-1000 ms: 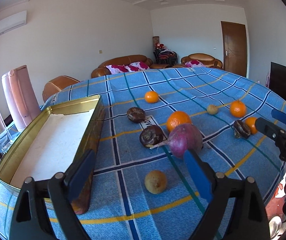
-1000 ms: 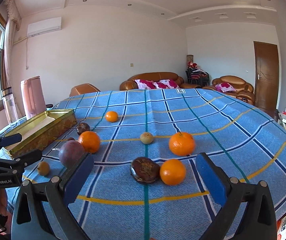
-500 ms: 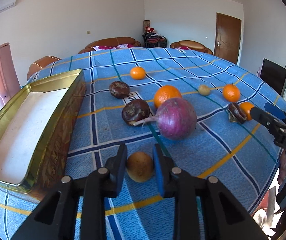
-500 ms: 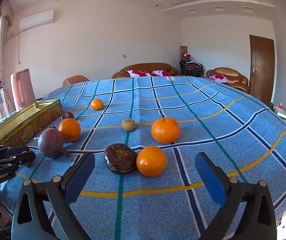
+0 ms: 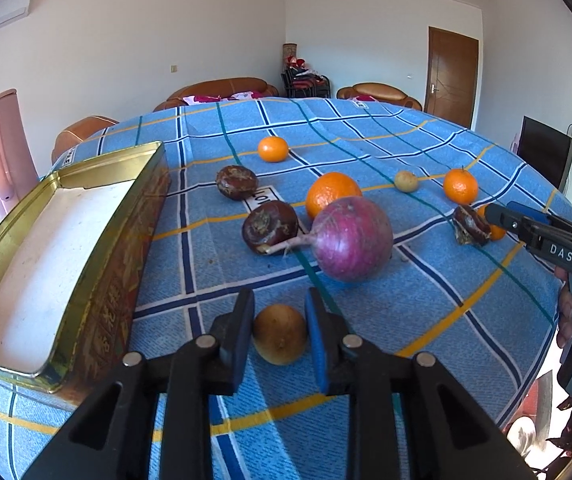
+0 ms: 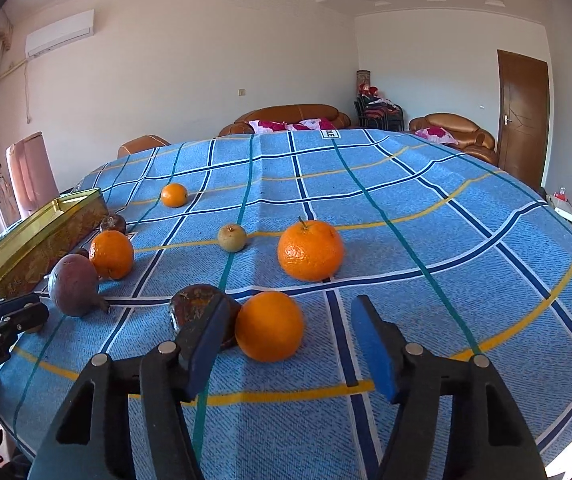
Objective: Organize fruits
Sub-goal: 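Grasp an orange with the right tool while the left tool holds the small fruit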
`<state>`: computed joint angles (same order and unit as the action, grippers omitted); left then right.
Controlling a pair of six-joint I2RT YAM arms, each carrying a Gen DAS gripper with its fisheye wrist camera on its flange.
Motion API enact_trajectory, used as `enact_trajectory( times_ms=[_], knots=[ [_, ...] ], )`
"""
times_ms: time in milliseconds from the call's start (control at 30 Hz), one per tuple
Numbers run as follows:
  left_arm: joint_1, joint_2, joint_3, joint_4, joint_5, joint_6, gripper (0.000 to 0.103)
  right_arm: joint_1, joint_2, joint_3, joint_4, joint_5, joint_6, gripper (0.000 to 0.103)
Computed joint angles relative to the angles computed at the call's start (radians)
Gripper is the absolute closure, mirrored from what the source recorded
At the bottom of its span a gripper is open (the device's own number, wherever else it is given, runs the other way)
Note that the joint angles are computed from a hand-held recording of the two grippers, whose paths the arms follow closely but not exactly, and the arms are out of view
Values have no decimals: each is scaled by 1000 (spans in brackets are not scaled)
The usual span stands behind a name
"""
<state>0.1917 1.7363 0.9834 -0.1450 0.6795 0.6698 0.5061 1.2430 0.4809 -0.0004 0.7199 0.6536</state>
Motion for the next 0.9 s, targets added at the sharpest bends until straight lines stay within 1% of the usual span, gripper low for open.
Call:
enact_trajectory(
  times_ms=[67,100,167,233,367,500,633,900],
  knots=[
    [0,0,0,0,0,0,75,-20,3,3,0,-28,-10,48],
    [0,-1,0,0,2,-1,75,-30,2,2,1,-46,-14,51],
    [2,-3,-1,4,8,-3,75,-54,7,-1,8,-100,-20,63],
    [4,-6,-6,14,12,-6,75,-61,11,-13,24,-123,-20,65],
    [12,-16,-17,33,25,-10,75,-40,16,-16,39,-106,-37,65],
    [17,-28,-30,60,29,-21,75,-8,0,-27,54,-61,-40,65],
    [22,-35,-38,79,34,-30,75,26,-7,-15,39,-7,-45,65],
    [40,-62,-72,159,51,-71,75,83,-8,5,42,54,-65,65]
  ],
)
